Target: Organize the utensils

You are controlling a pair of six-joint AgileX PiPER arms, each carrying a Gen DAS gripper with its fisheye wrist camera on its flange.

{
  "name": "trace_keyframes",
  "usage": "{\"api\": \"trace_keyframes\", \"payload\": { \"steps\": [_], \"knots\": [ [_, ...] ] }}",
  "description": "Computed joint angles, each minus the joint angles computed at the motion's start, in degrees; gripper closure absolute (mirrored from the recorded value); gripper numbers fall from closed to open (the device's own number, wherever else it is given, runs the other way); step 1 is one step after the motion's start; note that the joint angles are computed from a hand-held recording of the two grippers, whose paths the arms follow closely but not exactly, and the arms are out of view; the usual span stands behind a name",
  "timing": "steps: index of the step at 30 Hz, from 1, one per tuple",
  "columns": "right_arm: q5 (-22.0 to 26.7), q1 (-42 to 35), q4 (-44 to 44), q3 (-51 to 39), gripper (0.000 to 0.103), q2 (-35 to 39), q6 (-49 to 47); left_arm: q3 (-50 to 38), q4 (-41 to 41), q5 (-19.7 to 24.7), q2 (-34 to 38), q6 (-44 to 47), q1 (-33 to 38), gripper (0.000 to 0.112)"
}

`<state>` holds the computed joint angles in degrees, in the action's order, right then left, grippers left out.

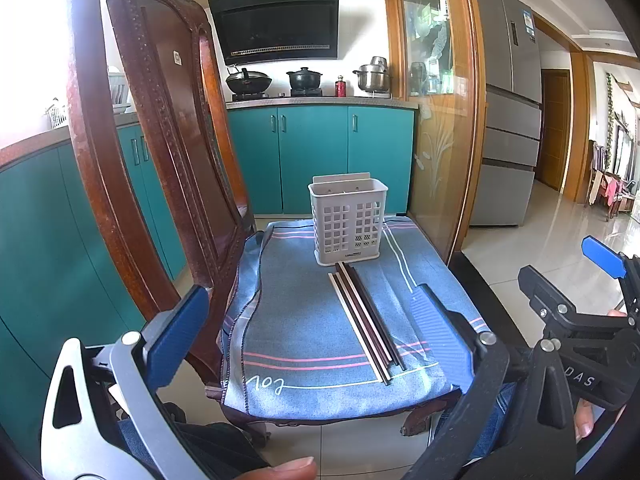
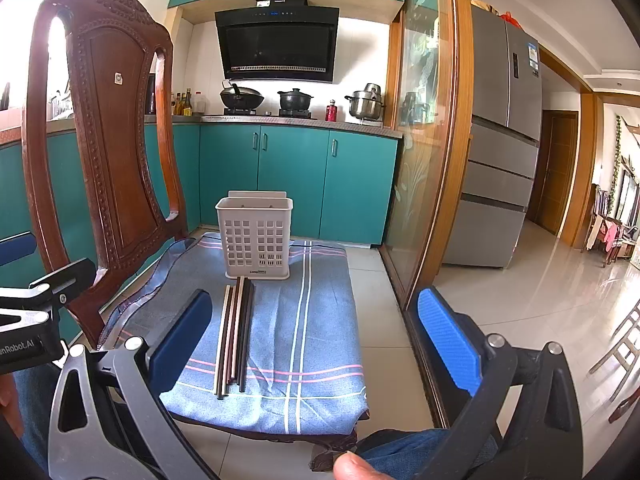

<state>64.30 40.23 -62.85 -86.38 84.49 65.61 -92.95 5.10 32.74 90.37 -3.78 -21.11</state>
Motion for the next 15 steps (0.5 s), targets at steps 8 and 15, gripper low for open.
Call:
{"api": "trace_keyframes", "payload": {
  "steps": [8,15],
  "knots": [
    [0.1,0.0,0.0,0.0,0.003,0.0,0.0,-0.1,0.0,0.3,-0.2,-0.1,-0.1,0.012],
    [0.1,0.0,-0.1,0.1,0.003,0.1,0.1,0.0,-0.2,0.1,-0.2,0.1,0.1,0.012]
  ]
}}
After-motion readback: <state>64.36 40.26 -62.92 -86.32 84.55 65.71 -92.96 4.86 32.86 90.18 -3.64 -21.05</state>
